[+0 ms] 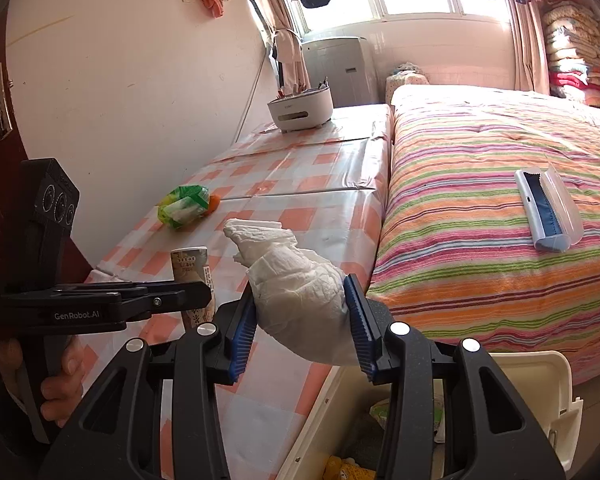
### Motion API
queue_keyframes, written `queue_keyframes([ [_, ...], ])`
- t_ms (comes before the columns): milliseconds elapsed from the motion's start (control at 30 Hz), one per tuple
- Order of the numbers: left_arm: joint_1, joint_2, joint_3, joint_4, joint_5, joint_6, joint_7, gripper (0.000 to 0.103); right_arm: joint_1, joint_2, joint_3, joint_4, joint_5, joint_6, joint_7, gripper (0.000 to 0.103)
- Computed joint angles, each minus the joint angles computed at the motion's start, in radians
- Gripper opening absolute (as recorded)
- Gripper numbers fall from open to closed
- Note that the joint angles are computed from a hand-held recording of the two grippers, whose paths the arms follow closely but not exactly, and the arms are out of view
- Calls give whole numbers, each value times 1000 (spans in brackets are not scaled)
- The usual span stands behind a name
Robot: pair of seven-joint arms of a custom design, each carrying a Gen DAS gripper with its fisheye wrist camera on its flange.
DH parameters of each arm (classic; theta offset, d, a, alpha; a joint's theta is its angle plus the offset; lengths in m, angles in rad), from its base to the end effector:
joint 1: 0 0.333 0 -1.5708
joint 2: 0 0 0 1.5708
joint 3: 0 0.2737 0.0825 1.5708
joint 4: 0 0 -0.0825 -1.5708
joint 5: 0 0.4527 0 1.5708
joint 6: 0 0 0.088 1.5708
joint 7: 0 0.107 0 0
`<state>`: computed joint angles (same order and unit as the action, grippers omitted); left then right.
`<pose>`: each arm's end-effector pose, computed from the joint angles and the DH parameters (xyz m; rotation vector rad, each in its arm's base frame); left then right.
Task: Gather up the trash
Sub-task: 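Carry the paper tube and the tissue over to the cream bin, then open right gripper to drop the tissue while left gripper drops the tube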
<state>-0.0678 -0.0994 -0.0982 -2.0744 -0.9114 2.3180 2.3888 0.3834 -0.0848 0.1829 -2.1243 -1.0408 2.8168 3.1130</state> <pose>0.6142 -0.1187 0.4464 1.5024 -2.4130 1.2238 0.5057 0.3734 0.4440 -1.5079 1.6549 -0.5893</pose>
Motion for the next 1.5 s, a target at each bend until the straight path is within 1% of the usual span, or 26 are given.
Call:
queue_keyframes([
  [333, -32, -42, -7, -36, -21, -20, 20, 28, -36, -116, 28, -117, -31, -50, 111, 41],
  [633, -68, -76, -14, -76, -14, -17, 31, 28, -64, -190, 66, -189, -31, -109, 157, 42],
  [933, -94, -85, -18, -94, -4, -17, 33, 28, -87, -253, 92, -246, -53, -130, 226, 45],
  [1000, -99, -86, -20, -97, -1, -16, 30, 28, -90, -262, 97, -253, -54, -140, 238, 47],
  [1067, -103, -87, -22, -100, 3, -16, 29, 28, -93, -269, 103, -258, -60, -146, 256, 56],
  [1233, -112, -90, -25, -108, 10, -16, 32, 28, -101, -295, 116, -276, -86, -162, 313, 67],
  [1500, -119, -83, -29, -108, 20, -14, 31, 28, -106, -309, 117, -291, -90, -159, 343, 67],
])
